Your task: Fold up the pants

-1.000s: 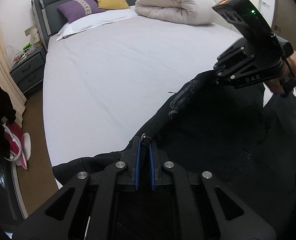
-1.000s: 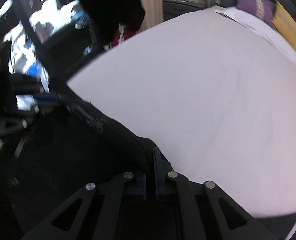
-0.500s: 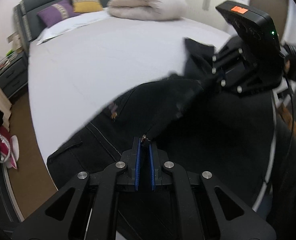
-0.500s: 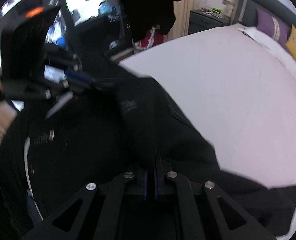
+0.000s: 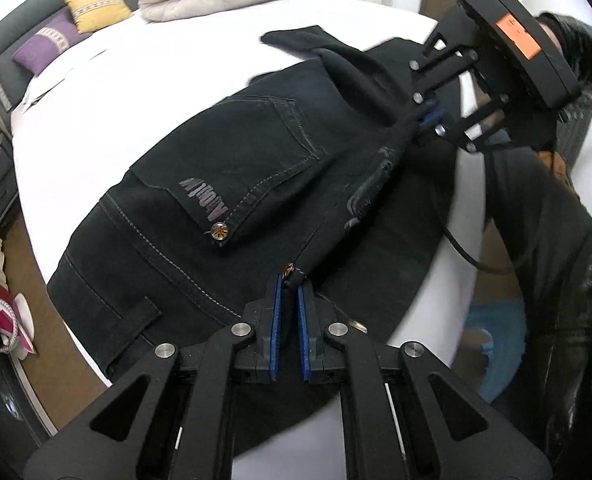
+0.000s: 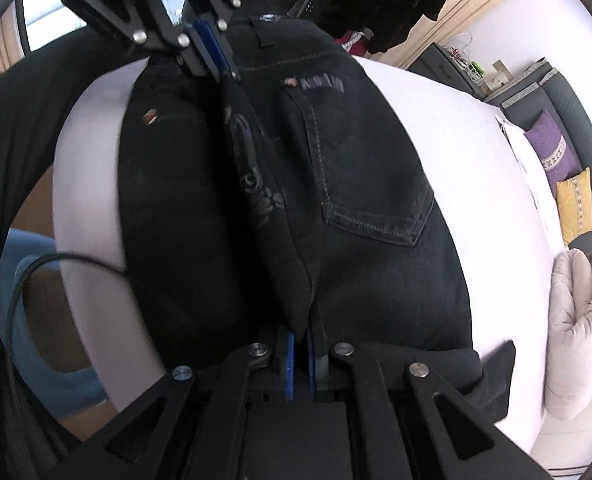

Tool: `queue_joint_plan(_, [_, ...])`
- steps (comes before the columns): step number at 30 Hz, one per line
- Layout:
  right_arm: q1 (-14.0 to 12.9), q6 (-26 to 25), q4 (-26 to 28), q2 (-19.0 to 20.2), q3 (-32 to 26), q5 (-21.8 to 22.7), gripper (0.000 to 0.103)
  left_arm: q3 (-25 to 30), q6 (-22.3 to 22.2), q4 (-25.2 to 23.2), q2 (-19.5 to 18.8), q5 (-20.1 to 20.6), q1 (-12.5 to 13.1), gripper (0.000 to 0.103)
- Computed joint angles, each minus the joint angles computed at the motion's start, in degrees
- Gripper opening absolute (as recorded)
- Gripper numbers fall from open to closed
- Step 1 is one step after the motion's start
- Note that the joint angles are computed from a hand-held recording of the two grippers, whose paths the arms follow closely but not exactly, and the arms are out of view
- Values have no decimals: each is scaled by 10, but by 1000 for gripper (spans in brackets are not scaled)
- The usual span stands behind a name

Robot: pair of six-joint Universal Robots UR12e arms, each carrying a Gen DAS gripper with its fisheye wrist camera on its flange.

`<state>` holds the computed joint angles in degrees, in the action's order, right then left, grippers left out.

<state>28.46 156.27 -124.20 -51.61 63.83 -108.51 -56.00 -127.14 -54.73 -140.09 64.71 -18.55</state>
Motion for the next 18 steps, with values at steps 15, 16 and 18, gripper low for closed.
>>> queue_joint_plan(15, [29, 20, 19, -5, 15, -61, 6, -17, -16, 5, 15, 8, -1, 7])
queue_joint_plan(16, [29, 19, 21, -4, 15, -63, 6, -18, -22, 8, 14, 9, -1, 8])
queue_joint_plan(18, [31, 8, 20, 2, 13, -78, 6, -21, -35, 13, 13, 12, -1, 10])
